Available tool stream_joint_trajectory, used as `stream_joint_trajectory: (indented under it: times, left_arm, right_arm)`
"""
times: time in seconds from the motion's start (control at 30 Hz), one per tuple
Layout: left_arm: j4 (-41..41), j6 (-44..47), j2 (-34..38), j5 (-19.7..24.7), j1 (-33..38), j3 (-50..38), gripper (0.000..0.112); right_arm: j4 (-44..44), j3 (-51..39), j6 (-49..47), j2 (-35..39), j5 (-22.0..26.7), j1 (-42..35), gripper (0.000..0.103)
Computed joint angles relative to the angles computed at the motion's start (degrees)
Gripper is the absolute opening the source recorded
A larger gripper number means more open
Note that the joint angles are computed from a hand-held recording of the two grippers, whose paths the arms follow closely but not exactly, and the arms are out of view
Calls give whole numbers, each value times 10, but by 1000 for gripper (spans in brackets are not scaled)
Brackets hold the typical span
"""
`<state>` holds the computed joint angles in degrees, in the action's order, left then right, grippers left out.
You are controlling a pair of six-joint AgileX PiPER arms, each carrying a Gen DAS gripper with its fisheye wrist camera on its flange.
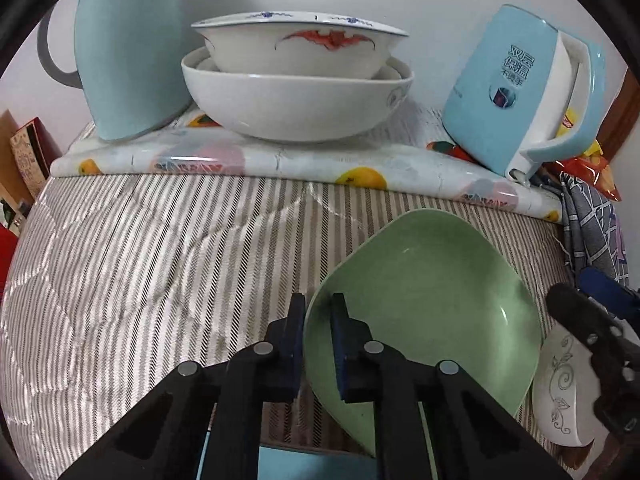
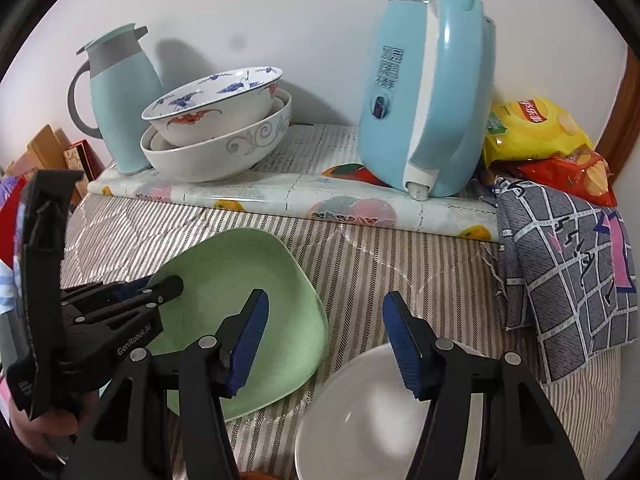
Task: Organize plates and bowls
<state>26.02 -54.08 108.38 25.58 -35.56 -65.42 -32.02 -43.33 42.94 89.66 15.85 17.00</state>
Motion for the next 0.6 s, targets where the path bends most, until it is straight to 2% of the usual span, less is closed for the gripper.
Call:
stream_joint_trajectory:
  times: [0.17,0.37,0.5,0.6]
  left_arm:
    - [-3,12,-9,0,20,9,11]
    - [-17,32,-14,-12,38,21,11]
    - [-17,34,-15,-13,38,23,11]
    - [-15,31,-11,-15,38,21,12]
  right_arm:
    - [0,-16,1,28,0,5,58]
    - [-26,-45,25,67,13,20,49]
    - [23,-74,-19,100,23,16,40]
    - [35,-88,-27,118,28,15,36]
